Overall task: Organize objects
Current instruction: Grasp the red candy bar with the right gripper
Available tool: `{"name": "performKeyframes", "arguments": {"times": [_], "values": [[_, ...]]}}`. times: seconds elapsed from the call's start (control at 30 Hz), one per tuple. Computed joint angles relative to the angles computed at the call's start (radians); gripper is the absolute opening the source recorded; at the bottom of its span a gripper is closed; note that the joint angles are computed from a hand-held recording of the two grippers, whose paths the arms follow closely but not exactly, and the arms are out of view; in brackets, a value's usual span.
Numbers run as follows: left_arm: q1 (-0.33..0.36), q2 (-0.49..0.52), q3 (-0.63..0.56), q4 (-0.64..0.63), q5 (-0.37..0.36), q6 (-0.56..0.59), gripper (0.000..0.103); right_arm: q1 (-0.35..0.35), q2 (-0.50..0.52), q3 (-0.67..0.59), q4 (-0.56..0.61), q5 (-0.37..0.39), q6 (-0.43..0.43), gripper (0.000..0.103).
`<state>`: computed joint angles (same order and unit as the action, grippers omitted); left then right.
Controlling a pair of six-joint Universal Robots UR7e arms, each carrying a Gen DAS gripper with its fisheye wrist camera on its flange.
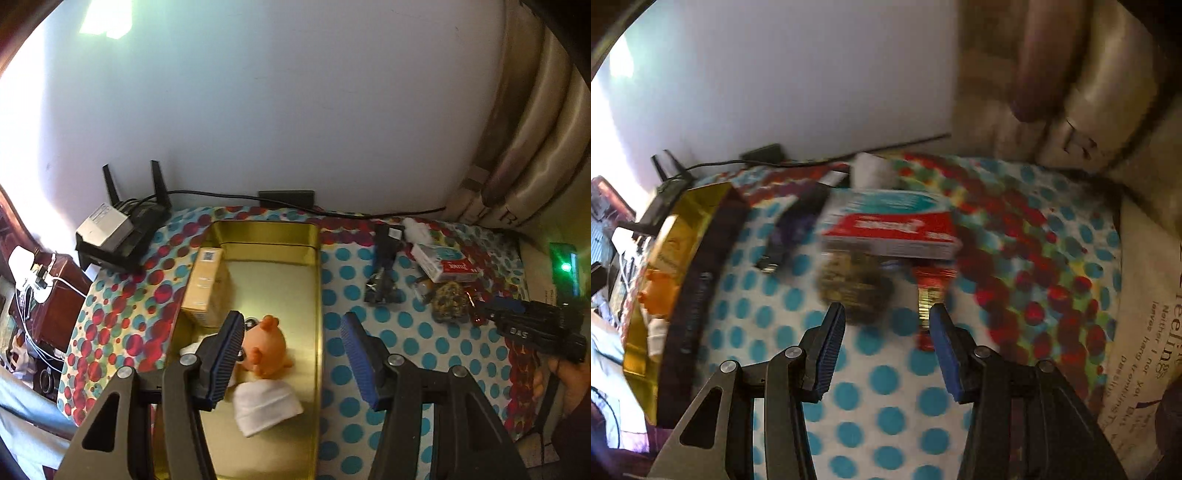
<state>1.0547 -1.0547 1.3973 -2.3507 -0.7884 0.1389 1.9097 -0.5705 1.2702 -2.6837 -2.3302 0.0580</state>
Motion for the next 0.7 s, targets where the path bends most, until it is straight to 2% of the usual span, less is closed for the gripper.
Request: {"name": "performKeyframes", "arguments": {"times": [0.2, 0.27, 0.53, 0.6, 0.63, 0.67, 0.7], "values": [[-0.021, 0.015, 0.014, 0.008, 0.040, -0.009, 0.056, -0.042, 0.004, -0.007, 0.033, 0.018, -0.009, 0.041], [-0.025, 0.021, 0.013, 0.016, 0.049, -0.022, 0.056, -0.046, 0.013, -0.018, 0.044, 0.014, -0.021, 0.036], [-0.035, 0.056, -0.003, 0.029, 0.056, -0.042, 0.056, -0.067, 0.013, -0.014, 0.035, 0.048, -0.034, 0.035], [-0.037, 0.070, -0.011, 0.032, 0.050, -0.038, 0.056, -0.067, 0.014, -0.014, 0.036, 0.044, -0.044, 0.031], [-0.037, 0.080, -0.018, 0.033, 0.043, -0.036, 0.056, -0.067, 0.014, -0.015, 0.037, 0.039, -0.048, 0.022], [-0.038, 0.089, -0.023, 0.033, 0.037, -0.034, 0.056, -0.069, 0.011, -0.012, 0.036, 0.047, -0.052, 0.019], [-0.039, 0.098, -0.029, 0.036, 0.035, -0.034, 0.056, -0.072, 0.009, -0.010, 0.032, 0.055, -0.056, 0.018]]}}
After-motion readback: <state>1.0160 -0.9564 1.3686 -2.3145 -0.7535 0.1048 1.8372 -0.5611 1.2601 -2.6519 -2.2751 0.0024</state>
